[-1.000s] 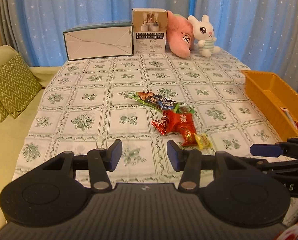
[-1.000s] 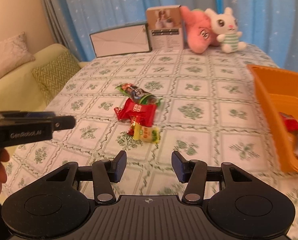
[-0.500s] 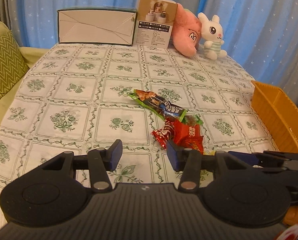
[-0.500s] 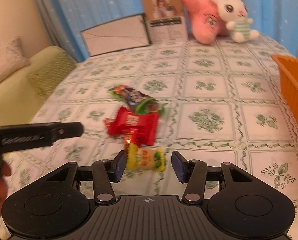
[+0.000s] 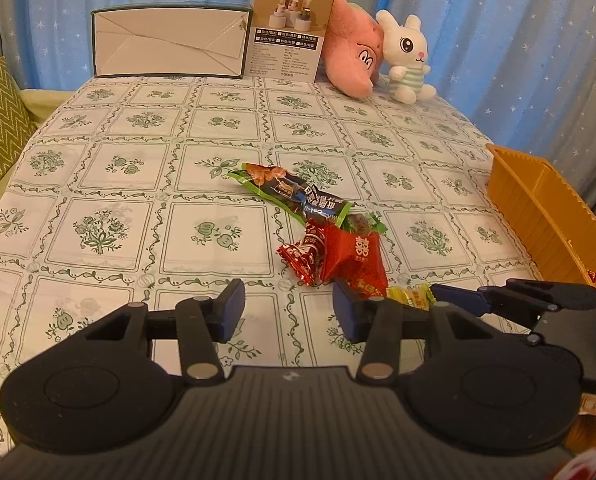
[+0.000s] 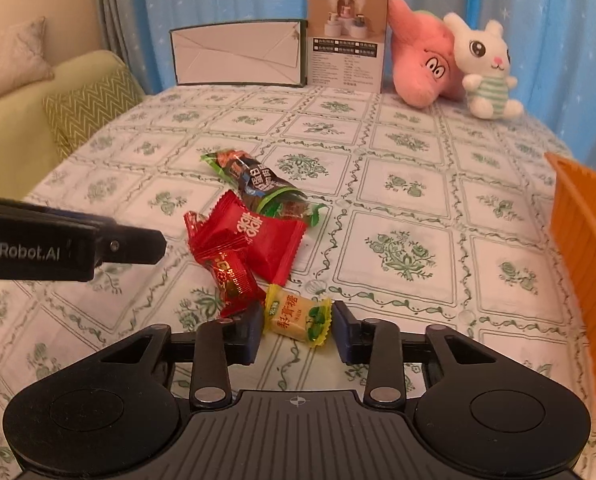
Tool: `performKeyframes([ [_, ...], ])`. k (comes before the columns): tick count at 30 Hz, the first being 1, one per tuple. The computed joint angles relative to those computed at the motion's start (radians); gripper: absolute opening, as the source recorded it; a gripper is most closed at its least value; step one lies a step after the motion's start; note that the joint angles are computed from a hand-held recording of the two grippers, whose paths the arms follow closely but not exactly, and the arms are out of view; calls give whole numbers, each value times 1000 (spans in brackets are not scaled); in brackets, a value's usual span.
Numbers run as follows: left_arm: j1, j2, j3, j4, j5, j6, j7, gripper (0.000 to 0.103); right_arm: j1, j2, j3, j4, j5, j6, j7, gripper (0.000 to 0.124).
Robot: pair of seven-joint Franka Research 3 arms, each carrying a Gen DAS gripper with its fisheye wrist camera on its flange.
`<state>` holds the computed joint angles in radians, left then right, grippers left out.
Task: Organize snacks
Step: 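Grasp the yellow candy with the right gripper while the left gripper approaches the candy pile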
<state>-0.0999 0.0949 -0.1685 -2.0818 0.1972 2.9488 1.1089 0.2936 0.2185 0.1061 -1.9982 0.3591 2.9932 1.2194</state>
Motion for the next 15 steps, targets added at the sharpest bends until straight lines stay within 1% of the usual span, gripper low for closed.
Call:
performKeyframes([
  [2,4,3,-9,-2,-23,12,28,44,-7,-5,8,-5,13,4,-14,28],
  [4,10,7,-24,-2,-64,22,74,42,-2,-9,1,-7,11,-4,-4,25],
  [8,28,15,-65,-2,-197,35,195,40,0,-26,-11,-26,11,3,26,25],
  [10,30,21,-78,1,-247,39,238,38,10,-34,-31,-36,-16,12,65,25],
  [12,29,28,-88,6,-284,39,271,38,16,-39,-49,-41,-42,19,109,25],
  [15,22,43,-91,21,-308,36,285,37,19,-45,-66,-46,-81,21,165,25],
])
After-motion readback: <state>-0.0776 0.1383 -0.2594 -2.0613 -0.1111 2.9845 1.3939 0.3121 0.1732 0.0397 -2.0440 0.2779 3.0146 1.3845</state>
